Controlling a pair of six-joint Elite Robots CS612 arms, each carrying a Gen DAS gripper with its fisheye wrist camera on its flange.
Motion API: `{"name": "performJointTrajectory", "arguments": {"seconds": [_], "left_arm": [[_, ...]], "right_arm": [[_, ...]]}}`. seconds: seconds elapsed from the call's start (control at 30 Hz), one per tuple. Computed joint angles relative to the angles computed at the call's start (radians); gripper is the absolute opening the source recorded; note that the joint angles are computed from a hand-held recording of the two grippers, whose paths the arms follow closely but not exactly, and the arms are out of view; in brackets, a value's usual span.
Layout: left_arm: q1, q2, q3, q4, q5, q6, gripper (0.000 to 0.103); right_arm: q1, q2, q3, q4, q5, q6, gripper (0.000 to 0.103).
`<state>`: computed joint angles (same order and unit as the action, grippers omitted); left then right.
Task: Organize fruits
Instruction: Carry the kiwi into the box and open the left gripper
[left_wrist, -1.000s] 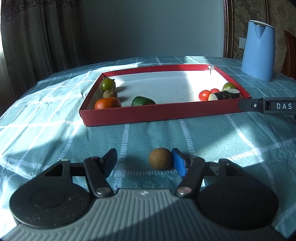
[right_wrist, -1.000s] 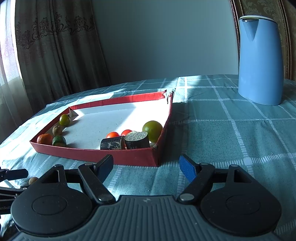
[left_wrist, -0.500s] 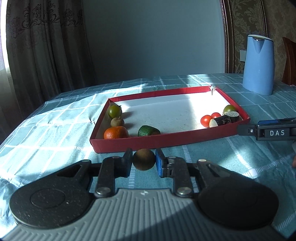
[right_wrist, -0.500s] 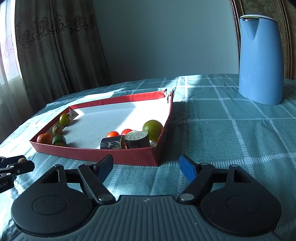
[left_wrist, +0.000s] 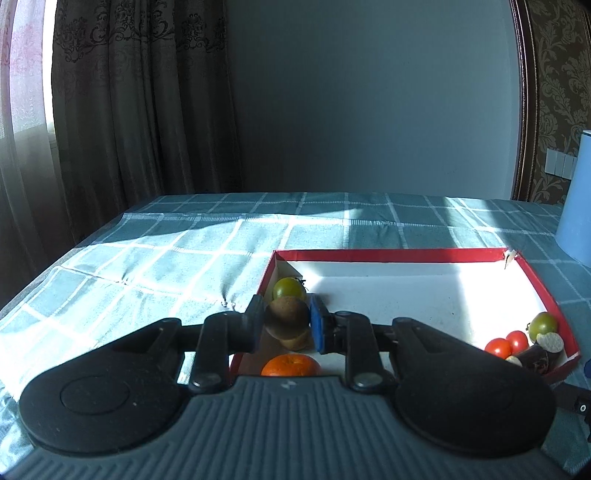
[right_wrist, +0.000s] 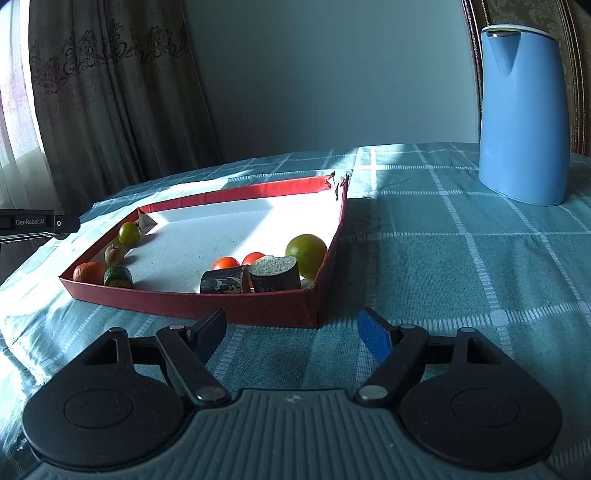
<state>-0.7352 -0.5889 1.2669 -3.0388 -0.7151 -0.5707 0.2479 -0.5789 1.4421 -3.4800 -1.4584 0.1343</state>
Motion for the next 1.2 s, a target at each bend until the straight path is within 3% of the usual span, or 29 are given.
{"name": "performJointTrajectory", "arguments": {"seconds": [0.2,0.6,0.77,0.93,1.1,1.2], "left_arm": [[0.015,0.027,-0.041,0.048,-0.076,-0.022,0.024],[0.018,0.040,-0.058,0.078,-0.095,-0.012,0.024],[0.017,0.035,-0.050,0.081,-0.095,-0.015,0.031],[0.008,0.017,-0.011,0.042,-0.096,-0.014,0.052],[-0.015,-0.004,0.047,-0.010,-0.043,0.001,0.084],[-0.028,-0.018,0.088,-0.058,-0.027,0.010,0.095]], "right_arm": [[0.001,-0.001,0.000,0.006,0.000,-0.002,0.078],[0.001,-0.002,0.000,0.010,-0.001,-0.007,0.078],[0.001,-0.001,-0.001,0.007,-0.003,-0.006,0.078],[0.003,0.000,0.003,-0.021,-0.017,-0.002,0.083],[0.015,0.003,0.005,-0.067,-0.052,-0.027,0.083],[0.024,0.005,0.004,-0.084,-0.048,-0.016,0.083]]}}
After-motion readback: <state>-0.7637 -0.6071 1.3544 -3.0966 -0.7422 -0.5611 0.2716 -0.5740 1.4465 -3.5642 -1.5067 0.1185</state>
